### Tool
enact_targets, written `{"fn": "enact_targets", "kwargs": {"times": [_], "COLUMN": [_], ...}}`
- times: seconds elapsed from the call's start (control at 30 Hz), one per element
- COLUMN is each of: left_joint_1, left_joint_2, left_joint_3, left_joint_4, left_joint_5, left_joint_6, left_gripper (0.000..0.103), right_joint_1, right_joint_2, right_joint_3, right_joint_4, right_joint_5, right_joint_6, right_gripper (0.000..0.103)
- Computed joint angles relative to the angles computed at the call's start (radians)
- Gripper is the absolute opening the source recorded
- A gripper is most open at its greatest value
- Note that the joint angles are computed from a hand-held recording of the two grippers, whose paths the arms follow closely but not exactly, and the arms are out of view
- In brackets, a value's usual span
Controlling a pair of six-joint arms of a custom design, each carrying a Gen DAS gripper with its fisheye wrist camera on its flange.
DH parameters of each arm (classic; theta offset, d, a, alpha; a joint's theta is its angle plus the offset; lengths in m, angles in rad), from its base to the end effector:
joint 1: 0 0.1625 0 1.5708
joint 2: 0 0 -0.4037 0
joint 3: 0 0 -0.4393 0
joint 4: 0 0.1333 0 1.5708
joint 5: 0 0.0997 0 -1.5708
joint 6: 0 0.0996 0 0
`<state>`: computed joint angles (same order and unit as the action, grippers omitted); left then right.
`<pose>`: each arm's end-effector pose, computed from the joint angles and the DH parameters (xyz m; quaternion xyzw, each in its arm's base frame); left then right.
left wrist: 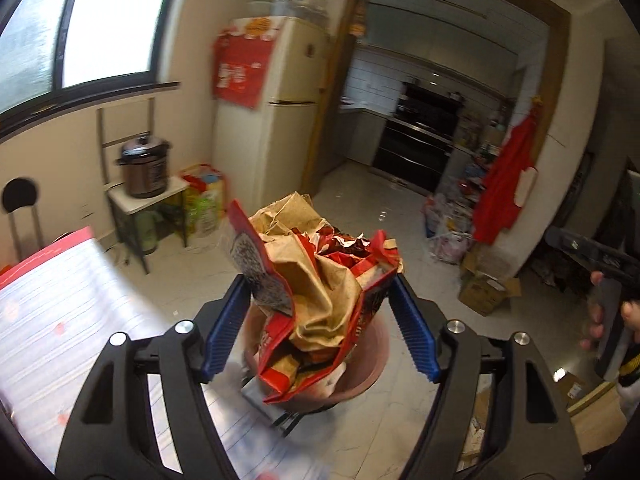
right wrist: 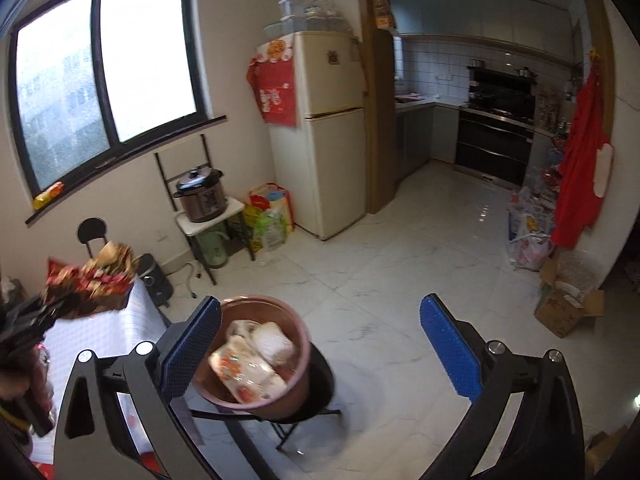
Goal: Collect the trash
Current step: 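Carry the brown paper wrapper with the left gripper and drop it into the bin, then grasp the crushed blue-silver can with the right gripper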
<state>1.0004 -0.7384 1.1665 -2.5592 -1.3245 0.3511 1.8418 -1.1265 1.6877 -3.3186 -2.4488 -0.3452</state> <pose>-0.3177 -0.7871 0.2230 0.3936 0.8694 -0.2857 0.0873 0.2264 -0.6032 0.3618 0.0011 -0.7872 0.4927 0.3709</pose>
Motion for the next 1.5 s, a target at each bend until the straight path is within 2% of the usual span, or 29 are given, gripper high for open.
{"fn": "enact_targets", "kwargs": {"times": [0.13, 0.17, 0.3, 0.4, 0.57, 0.73, 0.83, 1.1, 1.17, 1.3, 1.5], "left_joint_1": [-0.022, -0.028, -0.038, -0.042, -0.024, 0.01, 0.033, 0.086, 0.101, 0.132, 0.178], "left_joint_2": [0.102, 0.112, 0.101, 0.047, -0.084, -0.257, -0.379, -0.734, -0.798, -0.923, -1.069], "left_joint_3": [-0.099, -0.107, -0.103, -0.045, 0.068, 0.193, 0.276, 0.522, 0.558, 0.629, 0.73], "left_joint_4": [-0.037, -0.056, -0.097, -0.141, -0.192, -0.241, -0.265, -0.421, -0.447, -0.452, -0.332], "left_joint_5": [-0.004, -0.002, -0.007, 0.064, 0.176, 0.342, 0.448, 0.807, 0.864, 0.946, 0.957], "left_joint_6": [0.022, 0.025, 0.03, 0.05, 0.02, -0.009, -0.051, -0.143, -0.146, -0.186, -0.325], "left_gripper": [0.09, 0.097, 0.097, 0.097, 0.097, 0.097, 0.097, 0.097, 0.097, 0.097, 0.097], "right_joint_1": [-0.012, -0.014, -0.024, -0.028, -0.024, -0.001, 0.024, 0.109, 0.133, 0.181, 0.252], "right_joint_2": [-0.046, -0.058, -0.095, -0.089, -0.049, 0.038, 0.108, 0.333, 0.392, 0.508, 0.678], "right_joint_3": [0.047, 0.058, 0.096, 0.094, 0.058, -0.025, -0.087, -0.307, -0.365, -0.491, -0.672], "right_joint_4": [-0.012, -0.018, -0.039, -0.047, -0.013, 0.056, 0.109, 0.288, 0.334, 0.436, 0.587], "right_joint_5": [-0.033, -0.036, -0.013, 0.007, 0.077, 0.159, 0.213, 0.317, 0.336, 0.365, 0.383], "right_joint_6": [0.028, 0.037, 0.075, 0.08, 0.092, 0.105, 0.109, 0.124, 0.123, 0.112, 0.097], "right_gripper": [0.098, 0.098, 0.098, 0.098, 0.098, 0.098, 0.098, 0.098, 0.098, 0.098, 0.098]}}
